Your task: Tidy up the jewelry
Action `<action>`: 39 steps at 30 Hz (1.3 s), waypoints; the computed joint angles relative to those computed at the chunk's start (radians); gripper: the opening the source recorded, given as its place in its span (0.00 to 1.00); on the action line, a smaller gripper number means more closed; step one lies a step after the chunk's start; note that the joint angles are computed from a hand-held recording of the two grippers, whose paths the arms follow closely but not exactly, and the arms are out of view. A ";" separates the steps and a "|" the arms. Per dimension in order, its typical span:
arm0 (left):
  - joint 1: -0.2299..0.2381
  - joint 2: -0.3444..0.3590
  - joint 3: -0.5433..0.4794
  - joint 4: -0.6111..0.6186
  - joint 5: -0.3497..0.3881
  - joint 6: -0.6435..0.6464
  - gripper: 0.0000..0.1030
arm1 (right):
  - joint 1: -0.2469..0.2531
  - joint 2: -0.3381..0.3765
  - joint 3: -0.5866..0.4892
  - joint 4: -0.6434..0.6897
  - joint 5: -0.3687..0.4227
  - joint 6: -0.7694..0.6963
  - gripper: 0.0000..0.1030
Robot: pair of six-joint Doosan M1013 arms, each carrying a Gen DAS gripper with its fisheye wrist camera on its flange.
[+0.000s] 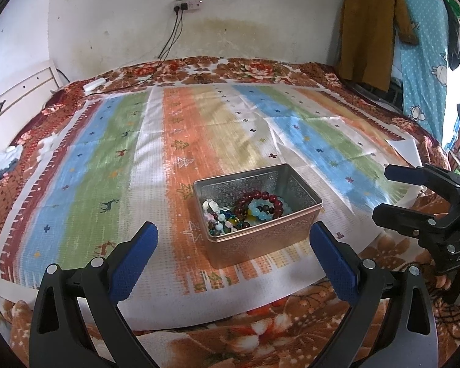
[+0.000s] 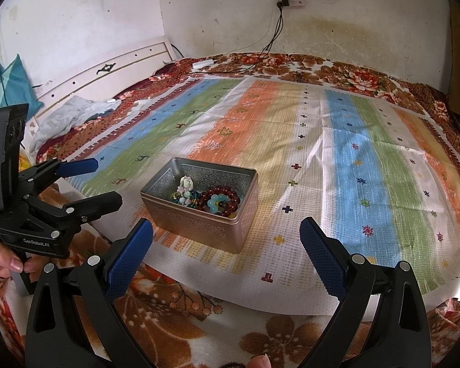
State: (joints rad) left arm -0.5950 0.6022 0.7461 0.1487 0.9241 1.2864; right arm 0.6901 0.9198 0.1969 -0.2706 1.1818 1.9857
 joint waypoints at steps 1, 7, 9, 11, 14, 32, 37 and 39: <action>0.000 -0.001 0.001 0.000 -0.001 -0.001 0.94 | 0.001 0.001 -0.002 0.000 0.002 0.000 0.94; 0.000 -0.004 0.006 0.004 -0.010 0.002 0.94 | 0.001 0.004 -0.008 0.000 0.005 -0.002 0.94; 0.000 -0.005 0.008 0.006 -0.012 0.006 0.94 | 0.001 0.005 -0.010 0.000 0.006 -0.001 0.94; -0.001 -0.005 0.008 0.006 -0.011 0.009 0.94 | 0.001 0.006 -0.012 0.000 0.007 -0.001 0.94; -0.001 -0.006 0.009 0.003 -0.015 0.010 0.94 | 0.002 0.007 -0.015 -0.001 0.008 -0.002 0.94; -0.001 -0.013 0.020 -0.010 -0.033 0.026 0.94 | 0.001 0.001 0.000 -0.002 0.003 0.000 0.94; -0.001 -0.011 0.015 -0.014 -0.024 0.027 0.94 | 0.001 -0.006 0.016 -0.004 -0.005 0.002 0.94; 0.001 -0.006 0.006 -0.029 -0.011 0.039 0.94 | 0.001 -0.004 0.012 -0.004 -0.003 0.002 0.94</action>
State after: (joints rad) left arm -0.5941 0.5963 0.7519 0.1201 0.9135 1.3250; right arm 0.6916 0.9159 0.2086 -0.2746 1.1792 1.9874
